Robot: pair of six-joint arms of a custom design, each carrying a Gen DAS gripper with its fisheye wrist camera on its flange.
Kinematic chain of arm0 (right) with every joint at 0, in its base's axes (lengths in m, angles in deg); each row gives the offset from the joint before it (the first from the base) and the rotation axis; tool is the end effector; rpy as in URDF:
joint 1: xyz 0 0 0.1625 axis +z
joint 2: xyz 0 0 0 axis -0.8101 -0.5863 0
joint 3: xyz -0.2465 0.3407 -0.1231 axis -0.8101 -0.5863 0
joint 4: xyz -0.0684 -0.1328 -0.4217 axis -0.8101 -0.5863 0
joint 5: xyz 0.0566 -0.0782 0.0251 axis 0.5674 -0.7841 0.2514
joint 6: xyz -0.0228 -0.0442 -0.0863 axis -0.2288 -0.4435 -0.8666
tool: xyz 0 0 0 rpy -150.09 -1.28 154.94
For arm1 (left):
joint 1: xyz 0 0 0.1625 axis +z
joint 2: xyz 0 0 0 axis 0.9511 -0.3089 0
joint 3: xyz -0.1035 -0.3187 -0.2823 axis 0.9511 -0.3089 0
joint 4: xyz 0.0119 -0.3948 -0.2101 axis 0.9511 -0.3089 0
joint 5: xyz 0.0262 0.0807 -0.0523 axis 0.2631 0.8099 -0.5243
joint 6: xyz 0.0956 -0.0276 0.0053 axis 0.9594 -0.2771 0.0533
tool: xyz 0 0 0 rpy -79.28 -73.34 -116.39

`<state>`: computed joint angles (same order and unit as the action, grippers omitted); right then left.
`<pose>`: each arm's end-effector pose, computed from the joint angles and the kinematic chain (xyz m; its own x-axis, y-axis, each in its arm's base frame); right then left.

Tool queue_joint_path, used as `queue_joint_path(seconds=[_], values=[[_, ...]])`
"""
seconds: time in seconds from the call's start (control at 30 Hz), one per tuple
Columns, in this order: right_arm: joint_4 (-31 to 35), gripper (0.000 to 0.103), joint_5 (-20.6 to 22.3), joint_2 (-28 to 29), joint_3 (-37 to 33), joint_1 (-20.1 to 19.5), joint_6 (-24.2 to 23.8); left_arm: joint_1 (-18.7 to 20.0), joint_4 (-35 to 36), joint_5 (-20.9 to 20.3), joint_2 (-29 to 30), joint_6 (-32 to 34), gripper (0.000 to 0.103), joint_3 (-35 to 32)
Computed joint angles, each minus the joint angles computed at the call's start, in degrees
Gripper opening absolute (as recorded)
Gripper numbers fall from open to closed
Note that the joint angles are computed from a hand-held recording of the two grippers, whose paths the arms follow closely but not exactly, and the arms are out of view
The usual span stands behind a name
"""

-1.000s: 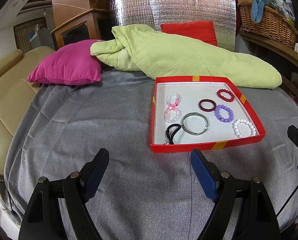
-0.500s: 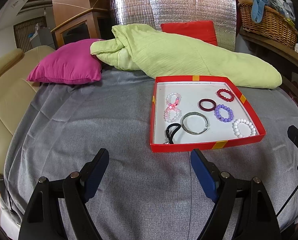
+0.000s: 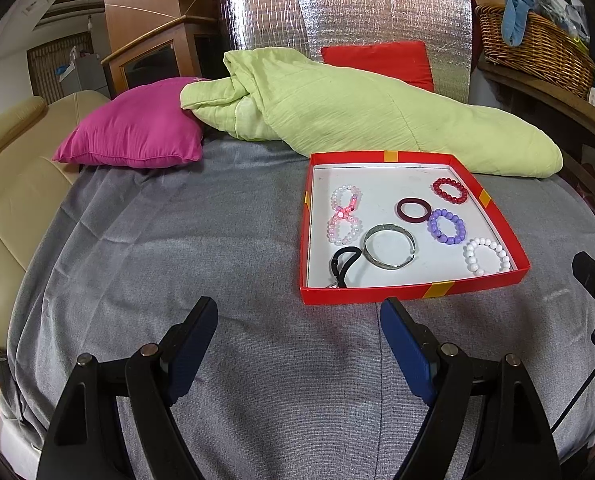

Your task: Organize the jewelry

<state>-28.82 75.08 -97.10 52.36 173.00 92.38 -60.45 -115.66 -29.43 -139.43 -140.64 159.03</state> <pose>0.2078 -0.2555 0.1286 -0.6407 -0.0183 0.7675 -0.6652 0.5124 -0.5431 -0.1788 -0.2579 0.1602 -0.6227 -0.1524 -0.7675 0.5134 0.6606 -0.5477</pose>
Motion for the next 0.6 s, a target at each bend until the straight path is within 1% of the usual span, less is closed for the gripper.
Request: queue_joint_path(seconds=[0.47, 0.53, 0.6], values=[[-0.02, 0.075, 0.00, 0.10, -0.05, 0.07, 0.17, 0.00, -0.50, 0.04, -0.55, 0.53, 0.084, 0.19], [-0.03, 0.075, -0.27, -0.29, 0.02, -0.10, 0.20, 0.21, -2.63, 0.45, -1.33, 2.45, 0.084, 0.88], [-0.70, 0.075, -0.41, -1.83, 0.30, -0.74, -0.31, 1.29, -5.32, 1.04, -3.04, 4.80, 0.084, 1.89]])
